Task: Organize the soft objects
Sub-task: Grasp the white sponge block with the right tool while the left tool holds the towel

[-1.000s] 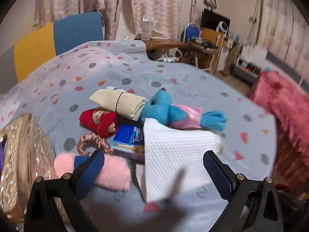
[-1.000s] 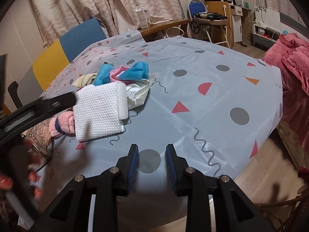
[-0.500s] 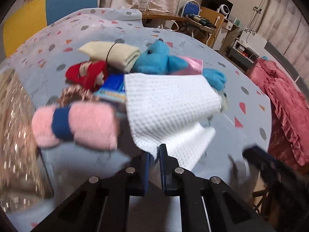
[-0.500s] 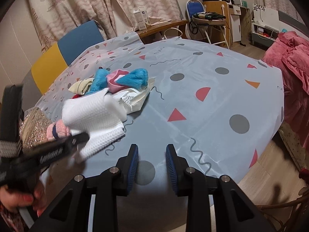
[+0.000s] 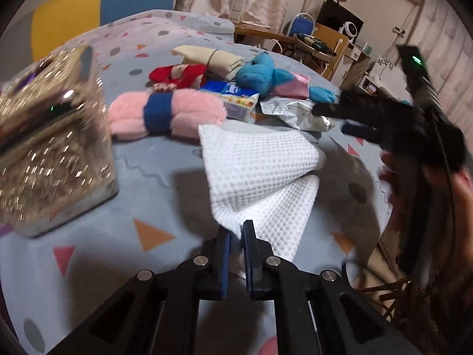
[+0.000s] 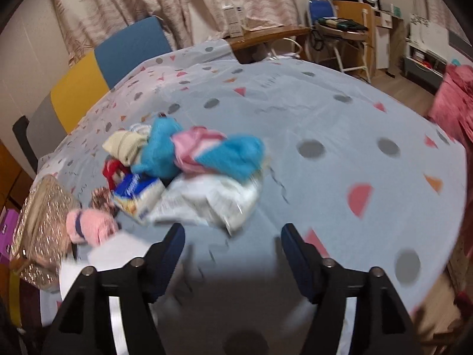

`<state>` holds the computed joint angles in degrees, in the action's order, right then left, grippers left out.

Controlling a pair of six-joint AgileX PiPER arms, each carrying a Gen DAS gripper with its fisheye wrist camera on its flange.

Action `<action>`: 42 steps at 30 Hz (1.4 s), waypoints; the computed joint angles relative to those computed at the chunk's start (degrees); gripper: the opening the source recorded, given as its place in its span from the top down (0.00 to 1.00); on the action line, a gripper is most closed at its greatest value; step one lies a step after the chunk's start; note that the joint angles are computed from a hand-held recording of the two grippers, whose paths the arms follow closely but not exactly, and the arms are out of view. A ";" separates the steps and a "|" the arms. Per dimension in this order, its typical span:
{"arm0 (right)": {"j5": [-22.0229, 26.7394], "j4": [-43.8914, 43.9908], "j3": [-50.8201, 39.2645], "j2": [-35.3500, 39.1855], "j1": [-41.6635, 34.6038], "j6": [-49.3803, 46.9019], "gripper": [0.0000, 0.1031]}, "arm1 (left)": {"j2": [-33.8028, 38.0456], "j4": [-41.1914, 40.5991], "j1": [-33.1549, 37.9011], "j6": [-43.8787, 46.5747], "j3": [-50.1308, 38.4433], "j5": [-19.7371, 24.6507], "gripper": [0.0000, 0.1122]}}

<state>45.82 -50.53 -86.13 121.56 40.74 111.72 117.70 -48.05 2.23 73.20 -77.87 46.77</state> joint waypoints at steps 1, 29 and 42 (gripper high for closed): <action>-0.95 1.14 -1.42 0.55 -1.13 -3.00 0.29 | -0.02 -0.03 0.31 0.06 -0.01 0.28 0.92; 4.79 30.15 -35.09 18.01 0.44 -47.05 0.36 | -3.14 -2.14 11.50 6.39 5.69 4.91 0.92; -0.07 18.17 -21.44 12.13 5.81 -22.09 0.47 | -2.73 -4.73 20.70 7.91 1.20 14.58 0.93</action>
